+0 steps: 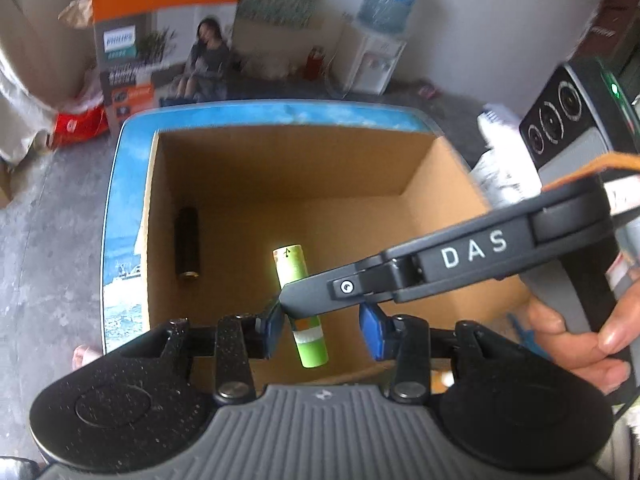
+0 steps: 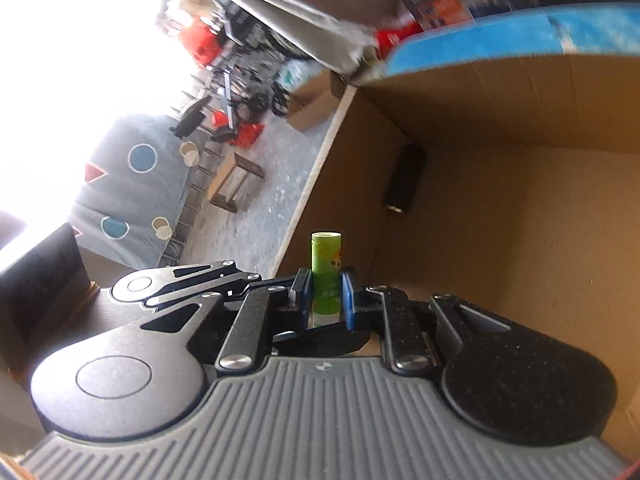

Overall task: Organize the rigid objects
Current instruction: 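Carry the green-and-white tube into the box and release it, then withdraw the right tool and reach for the black-handled item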

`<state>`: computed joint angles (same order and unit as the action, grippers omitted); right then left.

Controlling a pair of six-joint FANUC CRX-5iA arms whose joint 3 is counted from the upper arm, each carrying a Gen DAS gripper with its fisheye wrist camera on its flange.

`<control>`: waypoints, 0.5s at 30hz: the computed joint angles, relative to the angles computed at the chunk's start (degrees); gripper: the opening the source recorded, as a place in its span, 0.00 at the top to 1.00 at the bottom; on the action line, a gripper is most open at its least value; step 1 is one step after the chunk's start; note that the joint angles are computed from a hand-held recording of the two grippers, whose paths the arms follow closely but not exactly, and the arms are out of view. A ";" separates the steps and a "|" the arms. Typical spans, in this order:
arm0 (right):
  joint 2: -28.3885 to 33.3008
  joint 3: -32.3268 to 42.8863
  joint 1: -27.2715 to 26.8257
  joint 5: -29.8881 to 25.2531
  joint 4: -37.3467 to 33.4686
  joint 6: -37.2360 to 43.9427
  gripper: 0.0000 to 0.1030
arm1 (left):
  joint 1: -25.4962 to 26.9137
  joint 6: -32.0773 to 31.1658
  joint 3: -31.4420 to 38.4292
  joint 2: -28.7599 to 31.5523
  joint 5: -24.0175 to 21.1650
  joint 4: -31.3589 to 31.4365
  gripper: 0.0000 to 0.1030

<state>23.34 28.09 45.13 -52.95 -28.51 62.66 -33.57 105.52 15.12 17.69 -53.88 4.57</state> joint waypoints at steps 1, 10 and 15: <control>2.08 2.30 -0.94 -1.64 -1.24 0.02 0.86 | 0.05 0.53 1.49 1.34 -1.50 -0.73 0.59; 19.16 22.09 -3.85 -17.95 -4.76 -2.47 0.84 | -0.59 4.29 5.12 2.93 -5.42 -7.46 0.45; 25.30 31.17 -3.59 -22.34 -3.18 -4.64 0.59 | -0.61 5.54 4.40 1.70 -4.47 -8.44 0.44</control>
